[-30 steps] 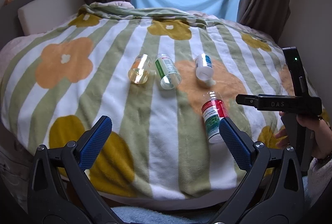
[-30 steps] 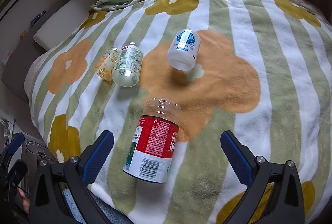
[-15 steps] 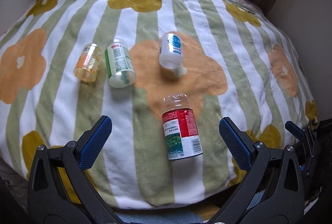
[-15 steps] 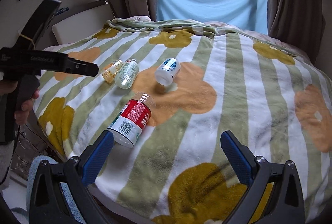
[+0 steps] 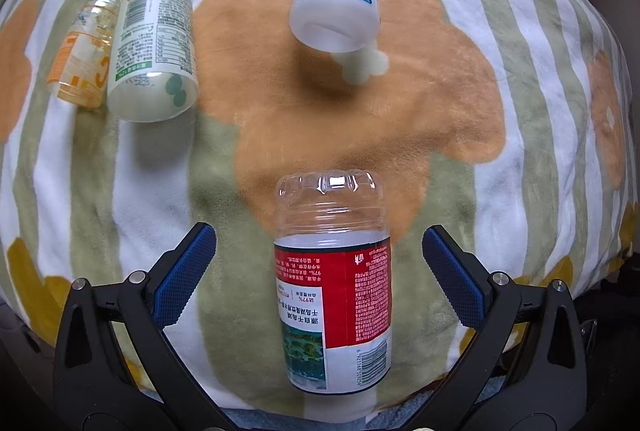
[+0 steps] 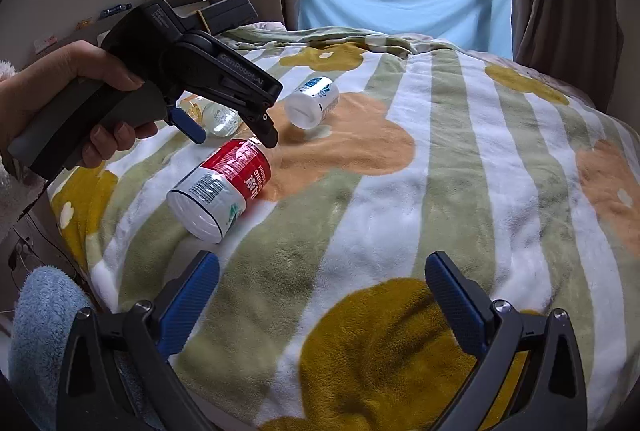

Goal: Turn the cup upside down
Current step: 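Grasp the red-labelled jar with the left tool while the right tool releases it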

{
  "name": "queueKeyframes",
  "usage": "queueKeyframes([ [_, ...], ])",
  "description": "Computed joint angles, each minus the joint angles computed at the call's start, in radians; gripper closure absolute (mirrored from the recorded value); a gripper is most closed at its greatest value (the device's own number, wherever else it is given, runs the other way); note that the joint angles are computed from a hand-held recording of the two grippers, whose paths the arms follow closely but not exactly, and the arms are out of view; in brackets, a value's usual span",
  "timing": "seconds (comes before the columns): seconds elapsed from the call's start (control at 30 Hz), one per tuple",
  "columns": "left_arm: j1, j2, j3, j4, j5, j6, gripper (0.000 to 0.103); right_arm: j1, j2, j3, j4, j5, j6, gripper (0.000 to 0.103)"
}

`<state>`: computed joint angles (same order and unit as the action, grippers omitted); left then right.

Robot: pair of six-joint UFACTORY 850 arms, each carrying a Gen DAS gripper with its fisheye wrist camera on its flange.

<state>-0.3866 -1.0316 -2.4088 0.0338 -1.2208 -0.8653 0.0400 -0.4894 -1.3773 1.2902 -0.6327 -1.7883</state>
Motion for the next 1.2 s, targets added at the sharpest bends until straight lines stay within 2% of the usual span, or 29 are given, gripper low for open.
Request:
queueKeyframes([
  [0.07, 0.005, -0.015, -0.005, -0.027, 0.004, 0.001, 0.003, 0.000, -0.001, 0.002, 0.007, -0.004, -0.004, 0.000],
  [0.17, 0.013, -0.014, 0.023, -0.071, 0.029, -0.003, 0.014, 0.007, 0.001, 0.012, -0.010, 0.009, -0.010, 0.000],
  [0.3, 0.024, -0.001, 0.067, -0.124, 0.077, 0.011, 0.042, 0.017, 0.011, 0.033, -0.013, 0.027, -0.046, 0.000],
  [0.4, 0.026, 0.026, 0.116, -0.128, 0.123, 0.012, 0.043, 0.013, 0.006, 0.023, -0.032, -0.009, -0.014, 0.000],
  [0.5, 0.025, 0.069, 0.179, -0.118, 0.181, 0.016, 0.043, 0.012, 0.006, 0.024, -0.026, -0.002, -0.011, 0.000],
  [0.63, 0.013, 0.157, 0.282, -0.041, 0.307, -0.004, 0.043, 0.002, -0.011, -0.002, -0.051, -0.021, 0.077, 0.000],
  [0.8, -0.028, 0.250, 0.387, 0.282, 0.459, -0.196, 0.043, -0.016, -0.044, -0.049, -0.089, -0.086, 0.205, 0.000],
  [0.93, -0.060, 0.341, 0.558, 0.657, 0.622, -0.559, 0.043, -0.018, -0.047, -0.053, -0.071, -0.083, 0.207, 0.000],
  [1.03, -0.074, 0.354, 0.618, 0.888, 0.658, -0.786, 0.043, -0.014, -0.051, -0.056, -0.066, -0.078, 0.201, 0.000],
  [1.2, -0.100, 0.320, 0.625, 1.073, 0.624, -0.907, 0.043, -0.002, -0.058, -0.059, -0.095, -0.058, 0.197, 0.000],
])
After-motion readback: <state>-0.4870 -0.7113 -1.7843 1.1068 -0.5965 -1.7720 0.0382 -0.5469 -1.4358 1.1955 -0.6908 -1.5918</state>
